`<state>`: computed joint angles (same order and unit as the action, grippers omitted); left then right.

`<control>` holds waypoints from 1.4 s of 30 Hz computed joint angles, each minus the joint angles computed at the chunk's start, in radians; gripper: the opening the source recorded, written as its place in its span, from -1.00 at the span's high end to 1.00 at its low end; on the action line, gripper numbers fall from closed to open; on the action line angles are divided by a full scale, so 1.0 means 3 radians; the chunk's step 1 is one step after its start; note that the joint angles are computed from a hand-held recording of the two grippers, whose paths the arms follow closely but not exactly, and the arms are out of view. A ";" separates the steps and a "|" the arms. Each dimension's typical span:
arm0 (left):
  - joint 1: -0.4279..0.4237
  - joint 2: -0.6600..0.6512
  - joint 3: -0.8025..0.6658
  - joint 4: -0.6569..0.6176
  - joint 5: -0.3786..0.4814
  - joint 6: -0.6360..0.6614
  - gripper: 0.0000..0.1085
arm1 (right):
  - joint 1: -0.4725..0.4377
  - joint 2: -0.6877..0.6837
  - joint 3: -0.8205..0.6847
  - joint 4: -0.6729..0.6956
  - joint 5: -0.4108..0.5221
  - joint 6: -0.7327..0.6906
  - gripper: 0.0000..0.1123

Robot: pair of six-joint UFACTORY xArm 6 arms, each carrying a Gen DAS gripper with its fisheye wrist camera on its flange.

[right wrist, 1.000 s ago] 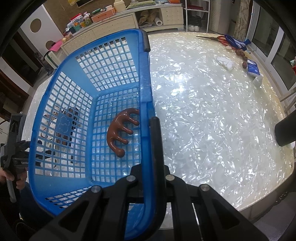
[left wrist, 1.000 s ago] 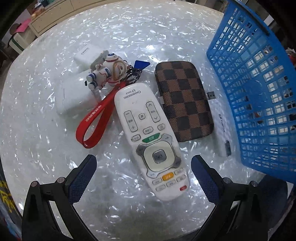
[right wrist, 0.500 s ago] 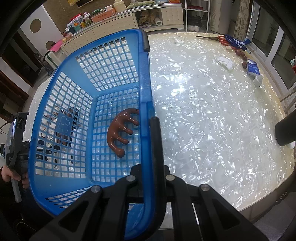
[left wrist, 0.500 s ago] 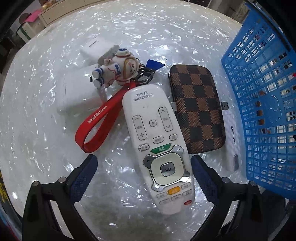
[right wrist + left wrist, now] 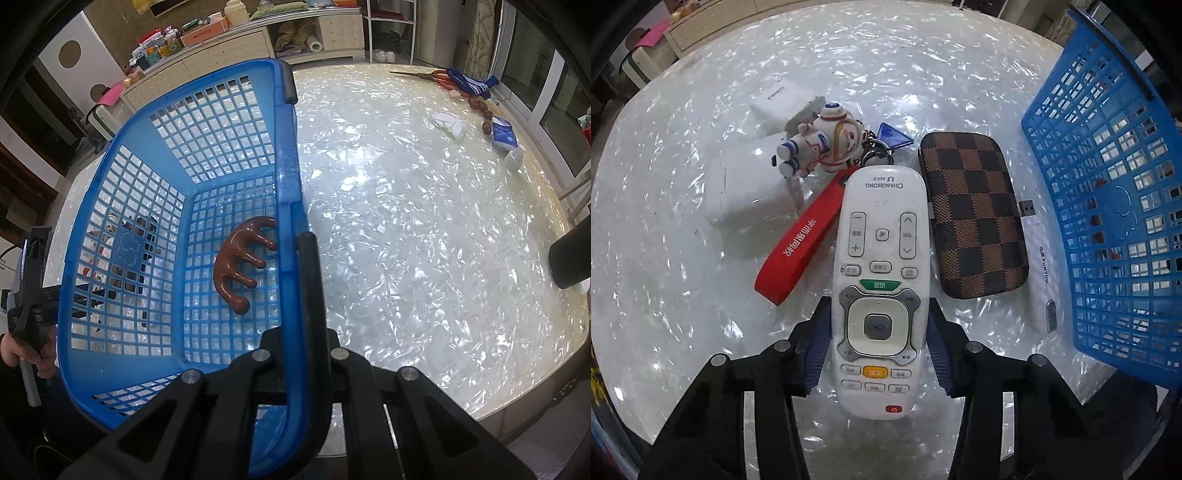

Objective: Organize rigid objects
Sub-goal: 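Grasp the white TV remote with the left tool and lift it, then carry the remote with the left tool into the basket and release it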

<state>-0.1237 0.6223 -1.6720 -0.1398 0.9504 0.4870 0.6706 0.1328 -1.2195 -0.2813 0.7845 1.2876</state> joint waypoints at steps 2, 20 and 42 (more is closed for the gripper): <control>-0.0006 0.0034 -0.0076 -0.0018 0.0045 0.0001 0.04 | 0.0000 -0.0007 0.0006 -0.0004 0.0002 0.0012 0.93; 0.0179 -0.0767 0.0542 -0.0303 -0.0185 0.0816 0.04 | 0.0012 0.0025 -0.0079 0.0022 0.0127 0.0022 0.93; -0.0319 -0.1303 0.0523 -0.1264 -0.0042 0.2416 0.04 | 0.0025 -0.0012 -0.0007 -0.0055 0.0042 0.0098 0.93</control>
<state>-0.2195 0.2313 -1.5150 -0.5189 0.9378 1.2118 0.6782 0.1292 -1.2215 -0.2979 0.7970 1.3169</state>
